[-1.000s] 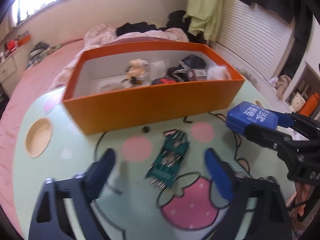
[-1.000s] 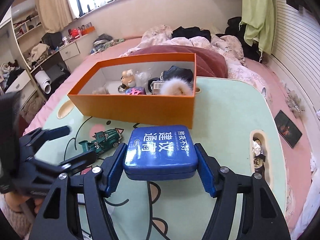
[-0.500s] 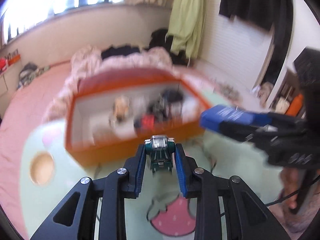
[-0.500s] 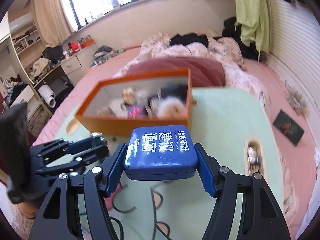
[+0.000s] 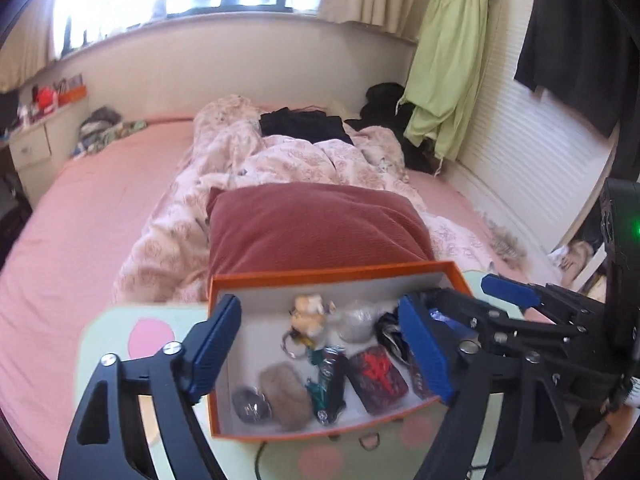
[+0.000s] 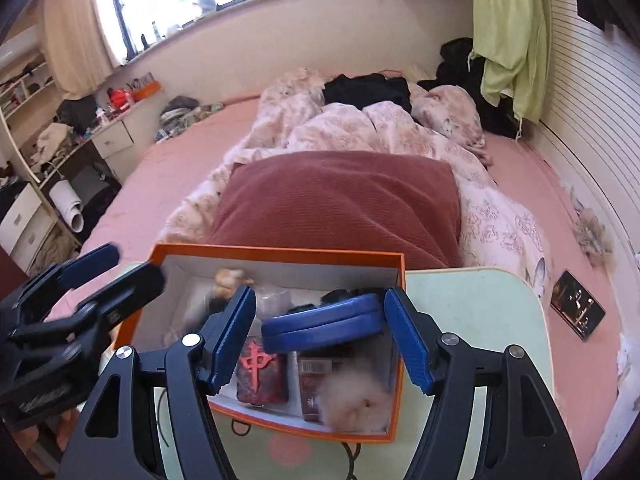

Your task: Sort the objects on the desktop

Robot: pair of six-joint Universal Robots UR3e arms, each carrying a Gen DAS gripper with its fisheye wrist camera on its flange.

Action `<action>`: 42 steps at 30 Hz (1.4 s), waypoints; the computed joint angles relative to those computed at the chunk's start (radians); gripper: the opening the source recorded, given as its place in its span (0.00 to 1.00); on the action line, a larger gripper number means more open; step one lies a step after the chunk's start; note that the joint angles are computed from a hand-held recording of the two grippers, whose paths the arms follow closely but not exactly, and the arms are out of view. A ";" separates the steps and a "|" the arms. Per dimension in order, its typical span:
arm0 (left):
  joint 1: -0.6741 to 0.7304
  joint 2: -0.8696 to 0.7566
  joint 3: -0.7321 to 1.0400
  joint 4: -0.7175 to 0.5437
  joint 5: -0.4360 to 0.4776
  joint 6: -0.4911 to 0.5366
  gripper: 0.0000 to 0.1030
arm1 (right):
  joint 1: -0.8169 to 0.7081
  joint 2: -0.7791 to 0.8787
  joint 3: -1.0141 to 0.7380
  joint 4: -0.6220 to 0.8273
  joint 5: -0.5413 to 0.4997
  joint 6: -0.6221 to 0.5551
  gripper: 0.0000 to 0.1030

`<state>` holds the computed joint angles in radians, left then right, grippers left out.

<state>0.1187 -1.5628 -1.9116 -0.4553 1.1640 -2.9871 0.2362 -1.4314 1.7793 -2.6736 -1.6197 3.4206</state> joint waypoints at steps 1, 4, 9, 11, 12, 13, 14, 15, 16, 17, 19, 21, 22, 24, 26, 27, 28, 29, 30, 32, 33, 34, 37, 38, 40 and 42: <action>0.014 0.027 -0.032 -0.009 -0.011 0.011 0.84 | 0.010 -0.017 0.026 -0.020 -0.011 0.004 0.66; 0.037 0.148 -0.150 -0.062 -0.016 0.042 0.85 | 0.052 -0.099 0.126 -0.060 -0.042 0.013 0.66; 0.097 0.367 -0.424 -0.087 -0.056 0.115 0.93 | 0.136 -0.248 0.346 -0.125 -0.102 0.097 0.78; 0.097 0.402 -0.505 -0.086 -0.038 0.133 0.93 | 0.144 -0.276 0.424 -0.130 -0.084 0.128 0.78; 0.093 0.414 -0.536 -0.077 -0.021 0.135 0.93 | 0.139 -0.288 0.464 -0.131 -0.061 0.139 0.78; 0.079 0.418 -0.570 -0.055 0.008 0.128 0.93 | 0.132 -0.296 0.497 -0.132 -0.039 0.149 0.78; 0.062 0.410 -0.595 -0.030 0.036 0.115 0.93 | 0.123 -0.300 0.526 -0.128 -0.015 0.160 0.78; 0.058 0.402 -0.608 -0.018 0.045 0.112 0.93 | 0.112 -0.300 0.554 -0.125 0.015 0.167 0.78; 0.053 0.384 -0.617 -0.009 0.054 0.107 0.93 | 0.107 -0.293 0.569 -0.124 0.026 0.169 0.78; 0.050 0.359 -0.620 0.000 0.066 0.094 0.93 | 0.115 -0.283 0.575 -0.137 0.012 0.167 0.78; 0.017 0.319 -0.636 0.080 0.135 0.053 0.98 | 0.156 -0.257 0.562 -0.136 -0.069 0.183 0.78; -0.016 0.284 -0.638 0.127 0.193 0.042 1.00 | 0.176 -0.257 0.575 -0.153 -0.099 0.214 0.81; -0.064 0.247 -0.629 0.165 0.254 0.035 1.00 | 0.185 -0.263 0.593 -0.174 -0.106 0.228 0.82; -0.072 0.235 -0.638 0.192 0.265 0.034 1.00 | 0.229 -0.250 0.603 -0.199 -0.151 0.241 0.87; -0.064 0.240 -0.649 0.206 0.265 0.034 1.00 | 0.248 -0.227 0.596 -0.212 -0.170 0.219 0.93; -0.059 0.241 -0.655 0.214 0.263 0.035 1.00 | 0.255 -0.205 0.580 -0.211 -0.175 0.210 1.00; -0.054 0.243 -0.662 0.224 0.264 0.032 1.00 | 0.273 -0.185 0.562 -0.203 -0.197 0.212 1.00; -0.051 0.244 -0.666 0.230 0.265 0.032 1.00 | 0.292 -0.168 0.551 -0.197 -0.222 0.216 1.00; -0.048 0.247 -0.670 0.233 0.265 0.028 1.00 | 0.307 -0.153 0.539 -0.189 -0.242 0.218 1.00; -0.052 0.241 -0.666 0.238 0.269 0.022 1.00 | 0.330 -0.132 0.520 -0.179 -0.266 0.226 1.00; -0.048 0.236 -0.669 0.247 0.267 0.025 1.00 | 0.335 -0.127 0.516 -0.178 -0.272 0.225 1.00; -0.046 0.237 -0.672 0.251 0.266 0.026 1.00 | 0.338 -0.123 0.514 -0.178 -0.276 0.224 1.00; -0.033 0.226 -0.670 0.263 0.258 0.034 1.00 | 0.352 -0.115 0.506 -0.170 -0.292 0.227 1.00; -0.030 0.222 -0.667 0.263 0.257 0.036 1.00 | 0.358 -0.112 0.500 -0.164 -0.298 0.232 1.00; -0.028 0.219 -0.665 0.264 0.256 0.037 1.00 | 0.368 -0.108 0.495 -0.158 -0.306 0.240 1.00; -0.027 0.214 -0.664 0.268 0.255 0.038 1.00 | 0.374 -0.106 0.491 -0.155 -0.310 0.245 1.00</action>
<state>0.0914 -1.3484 -2.5756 -0.1871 1.4193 -2.9495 0.6098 -1.5373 2.2707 -2.8282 -1.9296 3.6654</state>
